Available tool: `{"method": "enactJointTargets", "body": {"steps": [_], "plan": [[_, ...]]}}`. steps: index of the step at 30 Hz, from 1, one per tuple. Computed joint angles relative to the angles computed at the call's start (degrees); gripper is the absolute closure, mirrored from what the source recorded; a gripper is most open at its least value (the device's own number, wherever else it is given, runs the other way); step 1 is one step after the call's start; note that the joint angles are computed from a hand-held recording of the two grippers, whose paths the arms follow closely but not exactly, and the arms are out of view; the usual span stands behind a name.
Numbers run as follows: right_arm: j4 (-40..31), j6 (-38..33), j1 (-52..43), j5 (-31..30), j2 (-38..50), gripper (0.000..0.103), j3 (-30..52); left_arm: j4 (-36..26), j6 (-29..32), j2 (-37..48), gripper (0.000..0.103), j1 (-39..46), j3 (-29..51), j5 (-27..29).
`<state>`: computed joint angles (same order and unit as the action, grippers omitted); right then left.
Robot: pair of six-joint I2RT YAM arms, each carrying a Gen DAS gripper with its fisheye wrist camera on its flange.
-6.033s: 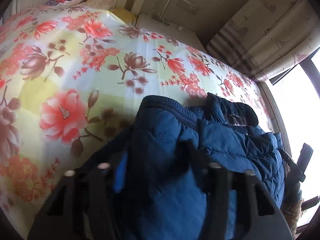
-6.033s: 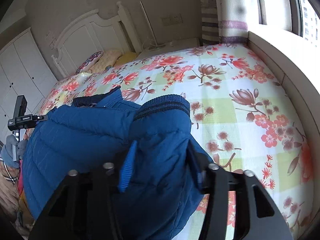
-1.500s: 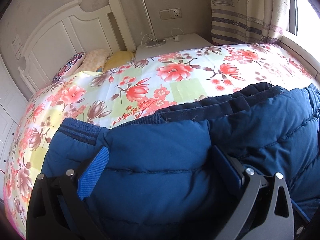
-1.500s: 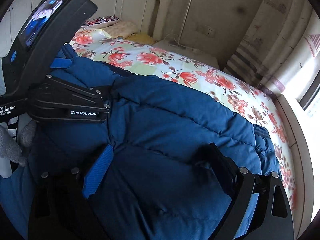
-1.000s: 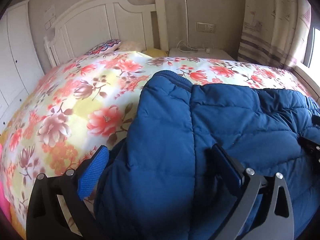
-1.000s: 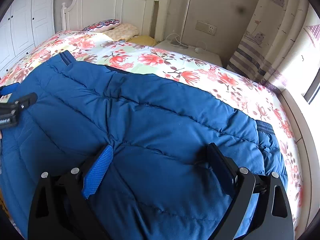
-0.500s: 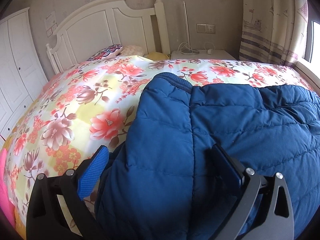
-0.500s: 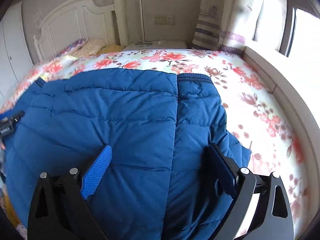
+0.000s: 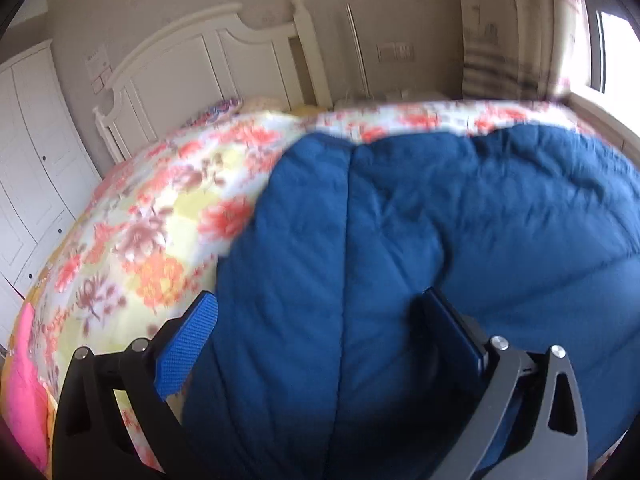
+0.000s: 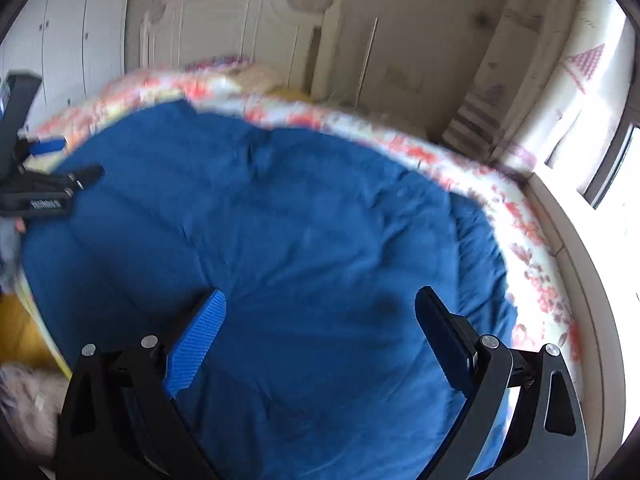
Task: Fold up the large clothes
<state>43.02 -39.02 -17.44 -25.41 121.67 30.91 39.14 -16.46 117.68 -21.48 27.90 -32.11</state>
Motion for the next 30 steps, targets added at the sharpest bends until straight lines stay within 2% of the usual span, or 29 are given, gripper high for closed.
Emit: {"method": "enactJointTargets", "body": {"steps": [1, 3, 6, 8, 10, 11, 14, 15, 22, 27, 29, 30], "plan": [[0.8, 0.7, -1.6, -3.1, 1.7, 0.012, 0.4, 3.7, 0.1, 0.7, 0.002, 0.6, -1.7, 1.3], [-4.2, 0.5, -4.3, -6.1, 1.6, 0.012, 2.4, 7.3, 0.7, 1.2, 0.002, 1.5, -3.8, 2.7], [-6.7, -0.4, -6.7, -4.4, -2.2, 0.012, 1.3, 8.9, 1.9, 1.2, 0.002, 2.6, -5.3, 4.0], [-4.7, -1.5, -11.5, -6.2, -5.4, 0.012, -1.6, 10.8, 1.9, 1.7, 0.002, 3.3, -6.3, 5.0], [-6.7, -4.1, -15.8, -7.0, -4.6, 0.012, -0.2, 12.6, 1.7, 2.7, 0.002, 3.6, -6.8, 5.5], [-7.9, -5.0, -17.3, -5.8, -2.0, 0.012, 2.3, 12.9, 1.8, 3.0, 0.002, 3.8, -6.8, 5.7], [-20.1, -5.1, -22.9, -11.9, 4.3, 0.012, 12.1, 11.9, 1.6, 2.7, 0.002, 3.3, -6.6, 5.3], [-21.7, -5.0, -23.7, -12.7, 5.1, 0.012, 13.4, 11.5, 1.6, 2.6, 0.002, 3.3, -6.5, 5.4], [-21.4, -6.1, -26.1, -12.9, 1.9, 0.012, 10.7, 12.1, 2.2, 3.0, 0.002, 4.7, -6.6, 7.5], [-26.9, -10.4, -35.0, -18.1, 1.9, 0.012, 10.4, 12.3, 2.0, 3.3, 0.002, 4.8, -6.4, 7.7], [-31.1, -12.7, -39.3, -19.2, 3.6, 0.012, 12.1, 12.5, 2.0, 3.5, 0.002, 4.9, -6.4, 7.7], [-35.9, -14.4, -41.0, -20.0, 4.9, 0.016, 14.1, 12.4, 2.1, 3.5, 0.002, 5.0, -6.4, 7.9]]}}
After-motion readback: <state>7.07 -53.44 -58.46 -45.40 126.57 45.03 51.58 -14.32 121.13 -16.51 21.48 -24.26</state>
